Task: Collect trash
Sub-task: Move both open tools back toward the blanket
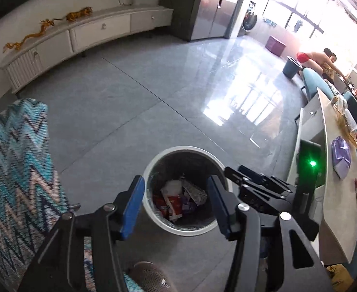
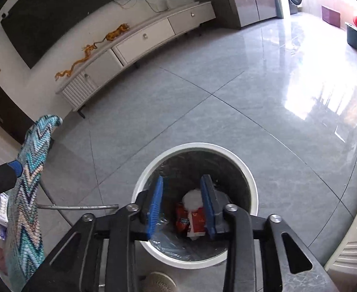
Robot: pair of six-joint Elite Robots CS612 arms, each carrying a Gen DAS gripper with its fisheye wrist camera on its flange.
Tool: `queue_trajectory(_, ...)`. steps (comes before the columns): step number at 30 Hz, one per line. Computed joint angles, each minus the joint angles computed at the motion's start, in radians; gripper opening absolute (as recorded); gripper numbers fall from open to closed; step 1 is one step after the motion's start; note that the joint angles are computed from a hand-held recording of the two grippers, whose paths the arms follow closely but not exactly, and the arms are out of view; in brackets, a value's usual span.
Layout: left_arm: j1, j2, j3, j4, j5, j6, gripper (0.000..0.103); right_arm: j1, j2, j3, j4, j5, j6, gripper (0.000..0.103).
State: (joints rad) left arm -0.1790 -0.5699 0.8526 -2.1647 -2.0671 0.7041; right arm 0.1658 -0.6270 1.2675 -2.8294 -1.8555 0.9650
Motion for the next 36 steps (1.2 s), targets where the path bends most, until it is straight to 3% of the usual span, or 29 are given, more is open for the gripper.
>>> queue_trajectory(5,0.026,-0.030,0.065,-0.172,0.014,-0.034,0.052,0.016,-0.020,0.014,-0.021,-0.041,0.002,0.038)
queue_trajectory(16,0.110,-0.060,0.092,-0.291,-0.033,-0.080,0.052,0.077,-0.057,-0.029,-0.086,-0.134,-0.106,0.039)
queue_trajectory(21,0.170,-0.058,0.069,-0.335,-0.079,-0.121,0.061,0.115,-0.054,-0.093,-0.105,-0.155,-0.193,0.039)
queue_trajectory(25,0.220,-0.058,0.059,-0.374,-0.117,-0.154,0.061,0.146,-0.044,-0.149,-0.113,-0.153,-0.258,0.040)
queue_trajectory(31,0.301,-0.018,-0.017,-0.420,-0.154,-0.241,0.061,0.192,-0.009,-0.274,-0.080,-0.144,-0.339,0.041)
queue_trajectory(36,0.361,0.057,-0.147,-0.389,-0.135,-0.314,0.061,0.219,0.048,-0.420,-0.010,-0.112,-0.406,0.041)
